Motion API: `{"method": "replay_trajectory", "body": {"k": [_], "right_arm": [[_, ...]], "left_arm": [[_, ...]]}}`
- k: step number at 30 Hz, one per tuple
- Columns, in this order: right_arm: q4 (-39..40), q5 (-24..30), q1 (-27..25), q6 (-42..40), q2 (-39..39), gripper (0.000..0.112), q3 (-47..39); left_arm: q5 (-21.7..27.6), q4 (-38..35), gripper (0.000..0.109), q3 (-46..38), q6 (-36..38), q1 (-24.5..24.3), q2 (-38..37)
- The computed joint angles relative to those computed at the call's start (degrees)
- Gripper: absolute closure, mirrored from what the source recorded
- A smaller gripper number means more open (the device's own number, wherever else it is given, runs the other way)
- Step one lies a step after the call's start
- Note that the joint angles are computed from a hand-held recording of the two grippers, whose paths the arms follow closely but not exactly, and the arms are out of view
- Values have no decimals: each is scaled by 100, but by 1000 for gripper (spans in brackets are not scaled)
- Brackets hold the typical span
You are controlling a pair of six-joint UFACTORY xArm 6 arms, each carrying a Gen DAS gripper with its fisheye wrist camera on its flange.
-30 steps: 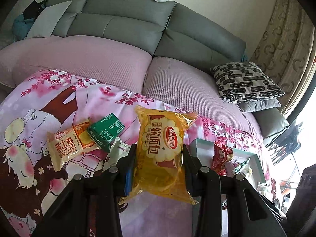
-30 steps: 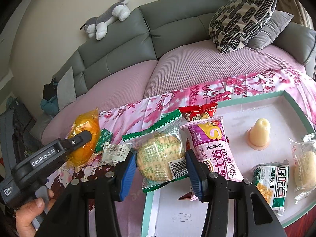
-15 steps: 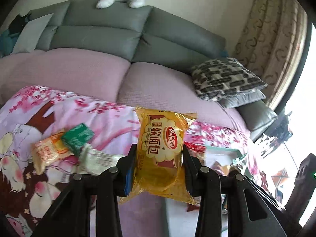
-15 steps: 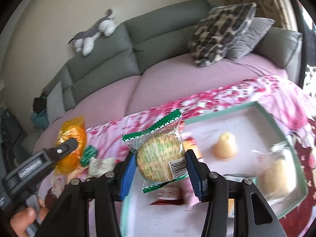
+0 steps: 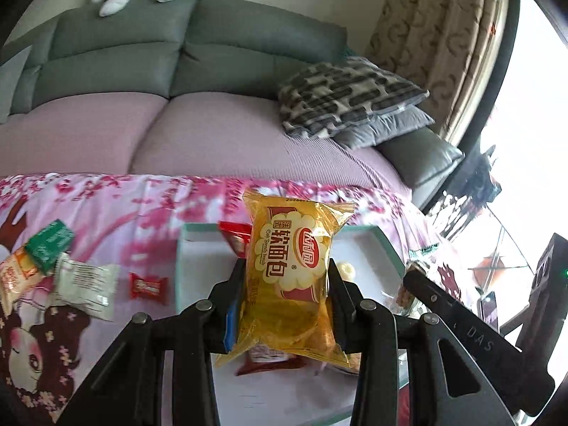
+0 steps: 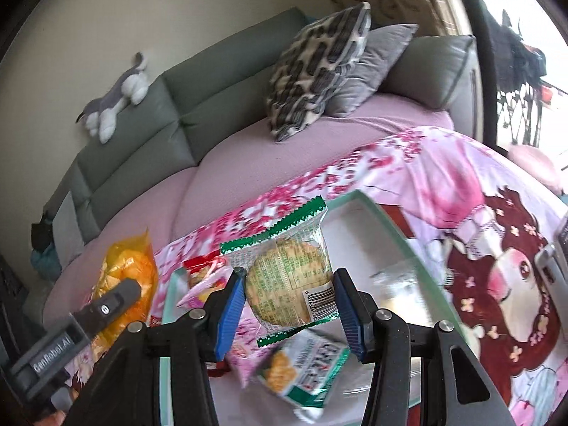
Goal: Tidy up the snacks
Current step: 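Carry yellow bread bag with left tool while right tool carries cracker bag to tray, then open left tool to drop bread bag in tray while right tool releases crackers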
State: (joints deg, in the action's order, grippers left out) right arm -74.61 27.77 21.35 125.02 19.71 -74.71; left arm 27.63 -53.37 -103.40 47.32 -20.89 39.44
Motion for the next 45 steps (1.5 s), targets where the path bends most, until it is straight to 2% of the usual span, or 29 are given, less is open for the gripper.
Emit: {"method": "replay_trajectory", "body": {"k": [6, 30, 32, 33, 34, 42, 44, 45], "right_arm": [[-161, -107, -109, 273, -112, 60, 213], [178, -27, -59, -285, 87, 59, -44], [198, -21, -54, -304, 94, 58, -53], [227, -12, -51, -337, 101, 58, -65], [267, 4, -45, -390, 110, 58, -79], [284, 86, -11, -431, 74, 52, -81], [306, 128, 10, -496, 73, 51, -109], [335, 143, 23, -549, 81, 49, -135]], "left_arm": [[88, 342, 66, -137, -238, -159, 175], [54, 477, 65, -243, -416, -209, 289], [152, 497, 61, -283, -388, -207, 309], [192, 544, 51, -309, -411, -210, 322], [128, 616, 46, -283, -500, -221, 312], [31, 690, 43, -245, -728, -126, 246], [-102, 881, 41, -220, -933, -106, 235], [-220, 1049, 35, -198, -1087, -95, 233]]}}
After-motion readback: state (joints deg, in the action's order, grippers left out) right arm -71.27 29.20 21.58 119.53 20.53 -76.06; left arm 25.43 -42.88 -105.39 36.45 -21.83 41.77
